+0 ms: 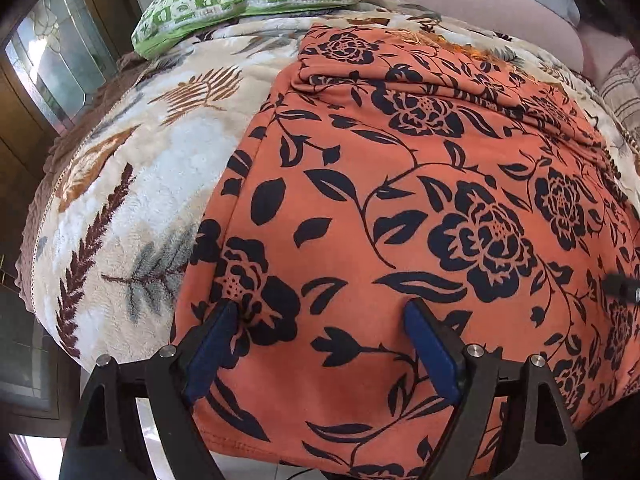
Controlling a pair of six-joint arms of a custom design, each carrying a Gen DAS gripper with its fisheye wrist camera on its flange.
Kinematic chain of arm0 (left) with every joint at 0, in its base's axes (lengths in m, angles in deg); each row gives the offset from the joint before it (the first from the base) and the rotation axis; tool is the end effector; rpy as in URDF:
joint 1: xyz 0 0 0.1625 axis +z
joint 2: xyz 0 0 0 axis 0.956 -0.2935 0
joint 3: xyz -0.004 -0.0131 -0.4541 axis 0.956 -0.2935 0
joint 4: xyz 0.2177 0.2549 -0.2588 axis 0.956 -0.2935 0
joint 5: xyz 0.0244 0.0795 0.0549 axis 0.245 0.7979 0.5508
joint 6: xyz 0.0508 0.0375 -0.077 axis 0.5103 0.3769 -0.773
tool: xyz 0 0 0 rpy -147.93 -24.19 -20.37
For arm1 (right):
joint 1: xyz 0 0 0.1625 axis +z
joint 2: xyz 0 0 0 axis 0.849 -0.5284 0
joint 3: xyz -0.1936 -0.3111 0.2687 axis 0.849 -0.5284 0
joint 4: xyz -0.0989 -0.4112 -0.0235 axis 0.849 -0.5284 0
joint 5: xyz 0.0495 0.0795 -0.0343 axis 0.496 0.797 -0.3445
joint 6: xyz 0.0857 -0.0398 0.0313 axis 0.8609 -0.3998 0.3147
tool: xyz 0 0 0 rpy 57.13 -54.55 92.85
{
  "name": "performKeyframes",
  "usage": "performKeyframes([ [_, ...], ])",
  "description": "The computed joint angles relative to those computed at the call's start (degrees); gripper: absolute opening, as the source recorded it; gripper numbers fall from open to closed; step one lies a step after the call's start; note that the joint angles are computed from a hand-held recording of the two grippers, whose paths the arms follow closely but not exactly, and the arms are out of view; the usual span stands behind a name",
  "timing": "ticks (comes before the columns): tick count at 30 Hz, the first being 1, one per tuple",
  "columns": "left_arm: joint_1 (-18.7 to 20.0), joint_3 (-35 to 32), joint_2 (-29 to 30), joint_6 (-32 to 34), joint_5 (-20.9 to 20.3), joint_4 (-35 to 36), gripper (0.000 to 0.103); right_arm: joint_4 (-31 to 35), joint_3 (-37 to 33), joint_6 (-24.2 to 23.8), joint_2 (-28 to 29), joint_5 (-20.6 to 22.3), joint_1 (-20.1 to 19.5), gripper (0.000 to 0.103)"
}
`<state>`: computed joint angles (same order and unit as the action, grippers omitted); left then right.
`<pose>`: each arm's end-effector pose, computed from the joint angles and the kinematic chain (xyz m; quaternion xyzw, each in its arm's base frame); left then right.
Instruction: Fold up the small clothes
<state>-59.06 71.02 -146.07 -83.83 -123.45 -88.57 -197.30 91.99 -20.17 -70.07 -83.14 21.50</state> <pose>-0.3568 -0.2834 0.0539 -0.0140 0.8753 -0.2337 0.4232 0.0450 -0.3722 0.3600 0.1509 -0.9732 0.0884 0.1493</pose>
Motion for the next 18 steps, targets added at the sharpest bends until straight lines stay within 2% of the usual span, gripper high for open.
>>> performKeyframes([
  [1,0.3,0.1,-0.7,-0.8,0.0,0.0,0.086,-1.1,-0.6,1.6,1.0,0.8,0.4,0.013],
  [4,0.5,-1.4,-2.5,-7.0,2.4,7.5,0.086,-4.6,-3.3,7.0,5.6,3.9,3.0,0.013],
  [7,1.4,-2.2,-3.6,-10.0,3.9,12.1,0.086,-8.9,-5.2,11.8,11.5,3.9,5.9,0.013],
  [10,3.3,-2.8,-2.8,-10.7,0.3,16.3,0.086,-9.0,-4.3,14.8,14.9,5.1,6.5,0.013],
  [12,1.7,0.9,-5.1,-11.5,0.5,12.1,0.087,-3.7,-2.6,13.5,14.8,8.4,5.8,0.013],
  [13,1.0,2.3,-6.2,-12.4,-0.1,11.1,0.088,-3.4,0.3,10.9,13.3,10.2,5.5,0.014],
  [15,-0.8,4.7,-8.9,-14.7,-2.3,9.9,0.088,-7.5,6.2,4.0,8.6,11.0,6.0,0.014],
  [16,-1.3,5.2,-9.5,-15.5,-3.2,10.2,0.088,-7.1,8.1,1.0,6.3,11.2,5.9,0.014],
  [18,-2.5,5.6,-10.6,-16.5,-5.2,12.2,0.088,0.9,8.6,-1.8,3.2,13.1,3.3,0.014],
])
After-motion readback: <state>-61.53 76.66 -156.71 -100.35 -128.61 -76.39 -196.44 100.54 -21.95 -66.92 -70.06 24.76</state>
